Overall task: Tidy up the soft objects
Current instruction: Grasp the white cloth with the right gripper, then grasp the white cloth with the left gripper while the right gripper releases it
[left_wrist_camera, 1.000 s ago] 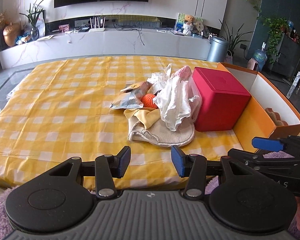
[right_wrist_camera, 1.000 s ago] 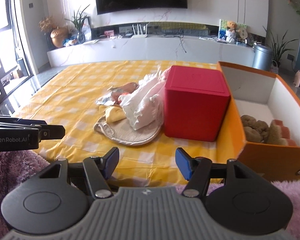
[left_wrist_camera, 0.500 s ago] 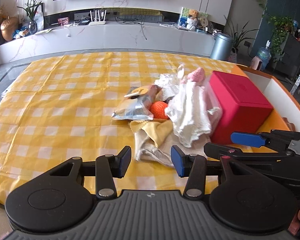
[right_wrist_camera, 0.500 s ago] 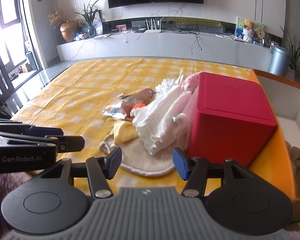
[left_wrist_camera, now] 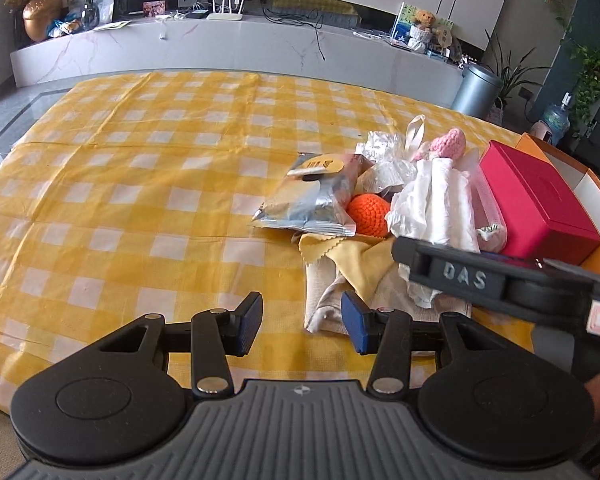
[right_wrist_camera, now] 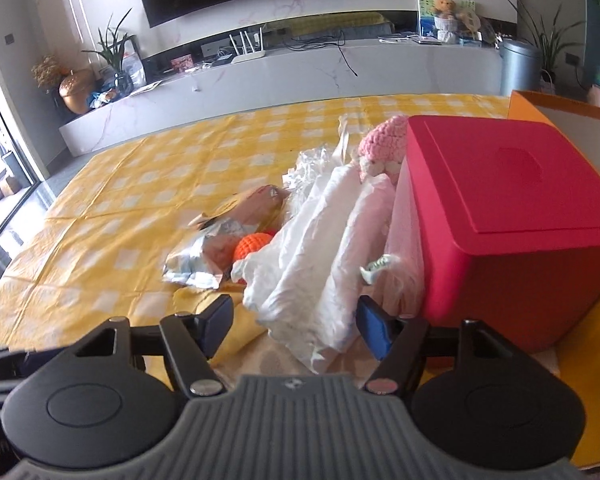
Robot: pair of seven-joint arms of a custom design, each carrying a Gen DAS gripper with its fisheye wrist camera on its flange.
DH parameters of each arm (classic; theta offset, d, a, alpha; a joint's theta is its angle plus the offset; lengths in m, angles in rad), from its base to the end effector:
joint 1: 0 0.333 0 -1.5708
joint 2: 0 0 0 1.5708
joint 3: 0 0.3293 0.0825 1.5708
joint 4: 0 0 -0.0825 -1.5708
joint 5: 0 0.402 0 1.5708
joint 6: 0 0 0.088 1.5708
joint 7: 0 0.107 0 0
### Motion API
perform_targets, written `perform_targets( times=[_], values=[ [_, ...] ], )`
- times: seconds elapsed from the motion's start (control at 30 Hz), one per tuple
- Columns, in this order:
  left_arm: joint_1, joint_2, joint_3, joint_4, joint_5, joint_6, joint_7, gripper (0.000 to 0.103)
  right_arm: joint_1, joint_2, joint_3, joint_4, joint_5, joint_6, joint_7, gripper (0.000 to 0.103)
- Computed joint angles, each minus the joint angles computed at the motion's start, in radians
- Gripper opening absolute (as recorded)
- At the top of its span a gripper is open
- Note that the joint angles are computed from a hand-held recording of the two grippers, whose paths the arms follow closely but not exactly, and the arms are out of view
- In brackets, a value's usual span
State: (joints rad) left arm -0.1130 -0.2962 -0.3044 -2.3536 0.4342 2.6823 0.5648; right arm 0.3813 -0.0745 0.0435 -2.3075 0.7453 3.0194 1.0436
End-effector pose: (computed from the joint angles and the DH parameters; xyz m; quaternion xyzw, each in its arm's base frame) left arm 0.4589 -0.2281 0.5107 -0.7389 0.5792 -0.2710 0.2122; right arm 0.5229 0.1816 0.4567 -0.7234 0.5633 -0.1460 0.3716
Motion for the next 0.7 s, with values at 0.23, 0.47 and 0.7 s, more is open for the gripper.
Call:
perform_targets(
  times=[0.23,0.47,0.7],
  values=[
    [-0.006,-0.004,-0.001,-0.003,0.002,0.003,0.017,0.054,-0.002,-0.019,-0.004,0.002,0.018,-0.043,-0.027,0.017],
    [-0.033,-0.071,-0.001,-0.043,-0.049,0.013,0.035,0.054,0.044,-0.18,-0.068,-0.084,0.099,-0.156,-0.247,0.012],
    [-0.093,-0.099,0.015,-0.078,-0.192,0.041,0.097,0.054,0.003,-0.266,-0.106,-0.178,-0.02,-0.287,-0.237,0.014]
  ],
)
